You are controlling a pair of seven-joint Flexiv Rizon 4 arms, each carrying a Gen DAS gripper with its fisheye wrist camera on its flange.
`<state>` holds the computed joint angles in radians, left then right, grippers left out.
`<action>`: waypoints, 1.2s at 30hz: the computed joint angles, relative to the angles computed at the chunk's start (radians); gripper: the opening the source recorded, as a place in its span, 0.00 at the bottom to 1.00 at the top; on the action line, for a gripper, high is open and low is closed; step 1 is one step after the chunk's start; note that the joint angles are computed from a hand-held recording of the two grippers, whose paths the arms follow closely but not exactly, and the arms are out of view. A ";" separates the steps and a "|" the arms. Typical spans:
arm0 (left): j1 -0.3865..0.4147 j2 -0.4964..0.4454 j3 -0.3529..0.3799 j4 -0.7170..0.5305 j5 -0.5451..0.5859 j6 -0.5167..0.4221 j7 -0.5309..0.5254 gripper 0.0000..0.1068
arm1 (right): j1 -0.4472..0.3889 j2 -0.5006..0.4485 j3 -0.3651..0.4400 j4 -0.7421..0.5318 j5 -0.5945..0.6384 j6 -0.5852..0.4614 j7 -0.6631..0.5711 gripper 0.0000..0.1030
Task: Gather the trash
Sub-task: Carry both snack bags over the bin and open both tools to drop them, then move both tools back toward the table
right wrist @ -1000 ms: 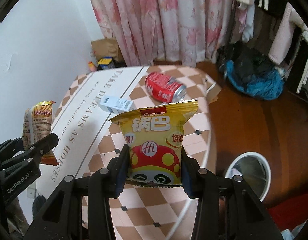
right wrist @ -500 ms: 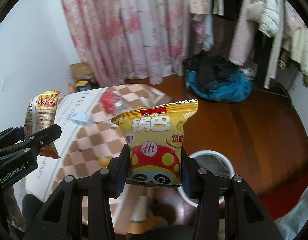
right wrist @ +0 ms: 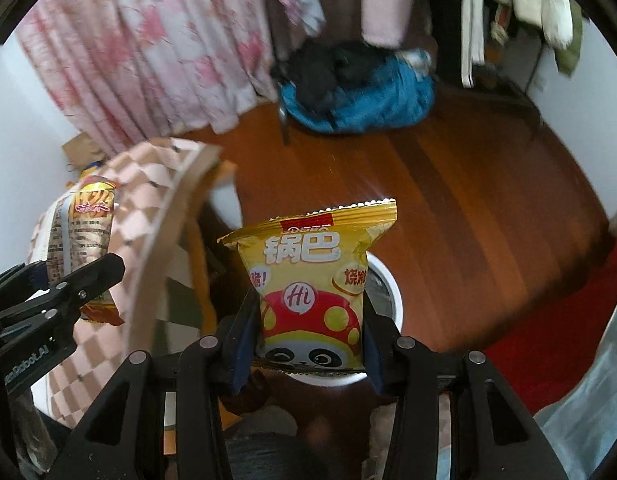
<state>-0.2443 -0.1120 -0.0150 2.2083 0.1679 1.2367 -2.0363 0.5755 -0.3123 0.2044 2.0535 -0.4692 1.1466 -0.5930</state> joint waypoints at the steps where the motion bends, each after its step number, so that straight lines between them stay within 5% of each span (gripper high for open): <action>1: -0.001 -0.021 -0.006 -0.010 -0.003 -0.001 0.001 0.43 | -0.013 -0.022 0.002 -0.004 0.021 0.003 -0.015 0.46; 13: -0.018 -0.246 -0.056 -0.105 -0.203 0.022 0.187 0.46 | -0.096 -0.219 0.025 -0.073 0.223 0.037 -0.129 0.46; 15: -0.022 -0.255 -0.058 -0.107 -0.230 0.021 0.204 0.54 | -0.107 -0.230 0.034 -0.077 0.250 0.036 -0.148 0.46; 17: -0.038 -0.264 -0.044 -0.116 -0.230 0.014 0.201 0.79 | -0.104 -0.237 0.030 -0.082 0.265 0.032 -0.150 0.46; 20: -0.055 -0.271 -0.026 -0.132 -0.226 -0.014 0.193 0.85 | -0.089 -0.244 0.010 -0.092 0.266 0.011 -0.139 0.64; 22: -0.074 -0.270 -0.002 -0.142 -0.198 -0.033 0.169 0.86 | -0.072 -0.232 -0.011 -0.085 0.247 -0.007 -0.119 0.88; 25: -0.094 -0.265 0.024 -0.147 -0.155 -0.052 0.131 0.87 | -0.045 -0.215 -0.037 -0.081 0.204 -0.070 -0.084 0.99; 36: -0.102 -0.243 0.047 -0.161 -0.049 -0.092 0.036 0.89 | -0.032 -0.153 -0.033 -0.055 0.115 -0.185 -0.012 1.00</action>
